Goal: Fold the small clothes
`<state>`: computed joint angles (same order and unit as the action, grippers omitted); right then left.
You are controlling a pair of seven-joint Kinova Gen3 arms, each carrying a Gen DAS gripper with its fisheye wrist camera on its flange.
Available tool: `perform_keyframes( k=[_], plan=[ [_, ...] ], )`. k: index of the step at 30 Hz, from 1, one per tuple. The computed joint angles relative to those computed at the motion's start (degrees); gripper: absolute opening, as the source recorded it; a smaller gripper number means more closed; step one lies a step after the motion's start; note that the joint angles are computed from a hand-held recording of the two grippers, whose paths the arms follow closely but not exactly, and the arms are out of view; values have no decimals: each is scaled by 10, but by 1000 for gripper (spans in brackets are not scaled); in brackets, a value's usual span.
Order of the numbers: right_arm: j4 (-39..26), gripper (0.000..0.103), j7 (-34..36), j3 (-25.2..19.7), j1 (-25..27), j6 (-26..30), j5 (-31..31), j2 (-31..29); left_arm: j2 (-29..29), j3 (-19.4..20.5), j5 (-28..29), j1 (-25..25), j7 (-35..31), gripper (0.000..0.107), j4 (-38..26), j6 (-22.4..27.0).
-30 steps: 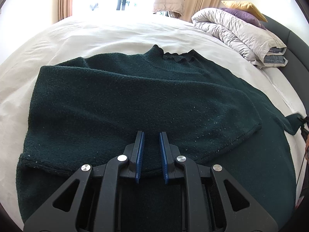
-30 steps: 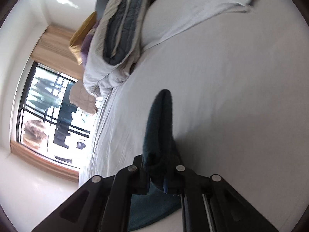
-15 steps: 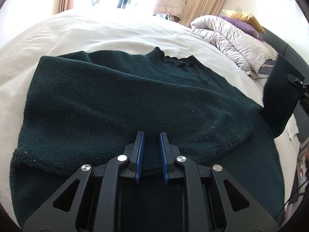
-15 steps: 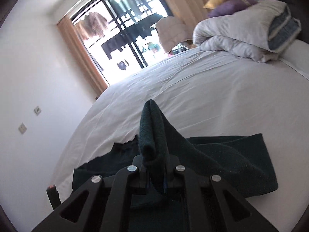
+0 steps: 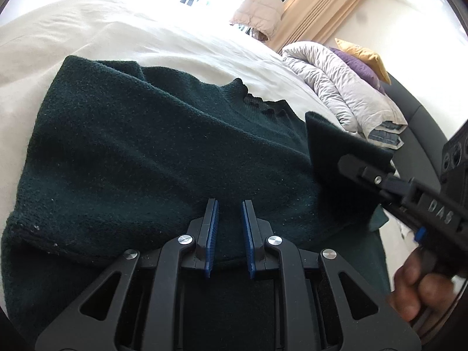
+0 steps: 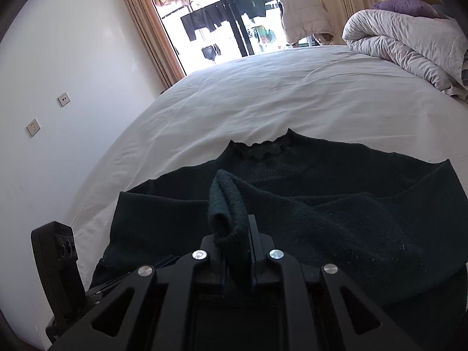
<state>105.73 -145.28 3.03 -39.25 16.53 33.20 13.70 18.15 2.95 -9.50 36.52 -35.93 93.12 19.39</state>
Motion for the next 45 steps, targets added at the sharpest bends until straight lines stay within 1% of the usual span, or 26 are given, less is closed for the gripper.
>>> perform_keyframes(
  k=[1,2,3,4,5,6,7,9,11,13,15,17,21,23,25,26,27,29,30,31,32,34,36,38,43,45],
  plan=[
    [2,17,-7,3,-5,1,10,0,-5,24,23,-27,-14,18,2,-1],
    [3,17,-4,7,-11,1,11,0,-11,46,47,-53,-19,26,9,-11],
    [2,18,8,0,-7,3,3,0,-16,69,70,-80,-25,45,20,-31],
    [-3,21,30,-17,8,5,-13,3,-20,88,93,-102,-33,55,27,-47],
    [-4,26,53,-43,34,3,-30,5,-23,97,117,-113,-47,69,28,-54],
    [-2,42,76,-70,60,-7,-48,8,-22,96,134,-115,-66,78,20,-52],
    [-1,57,100,-96,84,-14,-71,14,-17,88,143,-108,-79,79,8,-41],
    [2,57,146,-145,134,-10,-117,17,-5,92,157,-113,-95,81,-25,2],
    [35,57,185,-157,160,-38,-164,-6,2,101,180,-125,-114,81,-45,26],
    [87,57,207,-127,156,-66,-208,-54,11,74,181,-103,-108,81,-70,57],
    [136,57,229,-74,131,-95,-254,-99,23,51,175,-82,-93,81,-108,104],
    [178,57,261,-21,108,-103,-301,-145,46,35,162,-61,-69,81,-158,151],
    [226,57,336,85,46,-108,-394,-198,104,67,128,-59,-95,81,-265,237],
    [240,57,382,130,19,-106,-440,-212,131,53,91,-32,-89,81,-318,281],
    [250,56,427,183,-26,-109,-486,-218,156,56,78,-27,-86,80,-371,326],
    [257,56,450,203,-44,-111,-506,-223,167,48,80,-22,-80,71,-397,349],
    [260,55,474,213,-51,-112,-525,-224,178,33,84,-13,-80,48,-423,373],
    [264,54,520,221,-55,-114,-571,-225,195,30,86,-12,-80,27,-462,410],
    [265,54,542,235,-67,-115,-594,-225,198,35,95,-18,-86,16,-469,415],
    [265,54,564,243,-70,-115,-617,-225,196,37,99,-22,-94,10,-465,410],
    [263,54,584,247,-71,-115,-638,-224,189,41,102,-27,-103,9,-451,396],
    [261,54,600,238,-57,-113,-651,-221,162,24,114,-18,-96,7,-399,362],
    [253,54,591,196,-11,-105,-639,-217,132,24,122,-25,-95,7,-346,322],
    [249,54,586,158,34,-99,-629,-215,108,31,109,-32,-93,7,-318,295],
    [229,54,585,102,107,-77,-630,-197,82,21,58,-24,-94,7,-330,314],
    [220,54,585,83,130,-62,-631,-185,77,21,53,-29,-87,7,-329,315]
  ],
)
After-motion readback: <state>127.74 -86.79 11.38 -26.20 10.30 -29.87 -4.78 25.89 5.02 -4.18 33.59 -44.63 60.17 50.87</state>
